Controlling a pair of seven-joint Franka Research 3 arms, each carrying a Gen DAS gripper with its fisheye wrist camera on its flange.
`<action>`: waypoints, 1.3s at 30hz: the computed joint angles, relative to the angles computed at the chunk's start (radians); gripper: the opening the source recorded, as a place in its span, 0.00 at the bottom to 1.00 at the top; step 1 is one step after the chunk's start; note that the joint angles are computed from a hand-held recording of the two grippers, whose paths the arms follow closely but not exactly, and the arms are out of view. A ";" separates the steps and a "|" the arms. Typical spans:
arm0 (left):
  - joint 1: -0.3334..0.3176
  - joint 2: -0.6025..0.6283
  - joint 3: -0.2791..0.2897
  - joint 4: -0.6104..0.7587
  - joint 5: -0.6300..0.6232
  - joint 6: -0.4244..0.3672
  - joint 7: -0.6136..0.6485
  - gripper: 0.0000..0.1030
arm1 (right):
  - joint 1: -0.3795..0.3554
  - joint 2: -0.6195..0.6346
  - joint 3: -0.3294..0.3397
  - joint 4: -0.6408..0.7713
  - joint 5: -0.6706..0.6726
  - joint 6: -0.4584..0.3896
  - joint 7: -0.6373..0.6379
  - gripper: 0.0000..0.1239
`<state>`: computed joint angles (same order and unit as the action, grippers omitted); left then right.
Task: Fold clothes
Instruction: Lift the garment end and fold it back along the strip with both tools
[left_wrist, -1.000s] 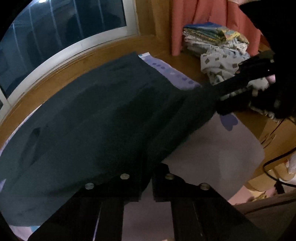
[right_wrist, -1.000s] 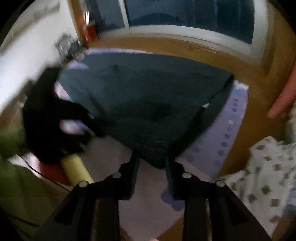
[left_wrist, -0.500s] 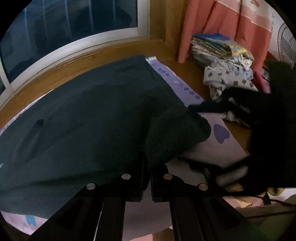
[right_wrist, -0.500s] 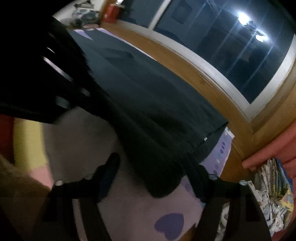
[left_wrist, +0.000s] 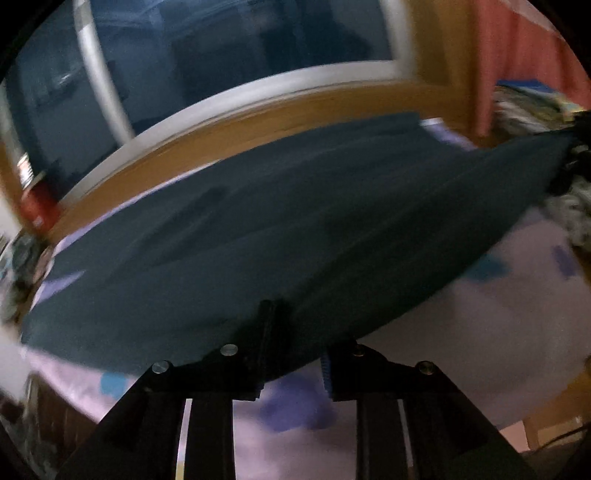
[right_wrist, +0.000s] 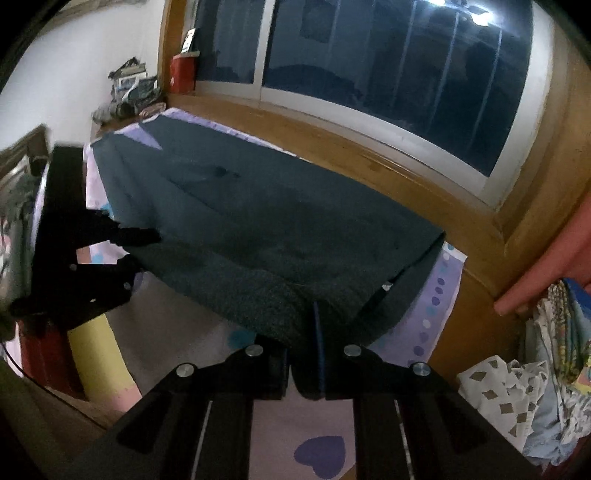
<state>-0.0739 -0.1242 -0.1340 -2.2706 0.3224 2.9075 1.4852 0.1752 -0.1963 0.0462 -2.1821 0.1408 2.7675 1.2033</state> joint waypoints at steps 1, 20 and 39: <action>0.018 0.005 0.000 0.004 0.026 -0.007 -0.033 0.22 | 0.005 0.005 -0.007 0.011 0.019 -0.007 -0.007 0.08; -0.102 -0.257 0.124 -0.010 -0.491 -0.358 0.457 0.06 | -0.028 -0.212 0.020 -0.108 -0.058 -0.132 0.020 0.08; -0.091 0.034 0.128 0.430 -0.676 -0.493 0.558 0.07 | -0.042 0.053 -0.066 0.213 0.155 -0.313 -0.033 0.09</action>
<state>-0.1654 -0.0907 -0.0062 -1.8409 -0.3538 2.4145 2.0432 0.1328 -0.1433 -0.0200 -1.9688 0.2958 2.4547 1.1699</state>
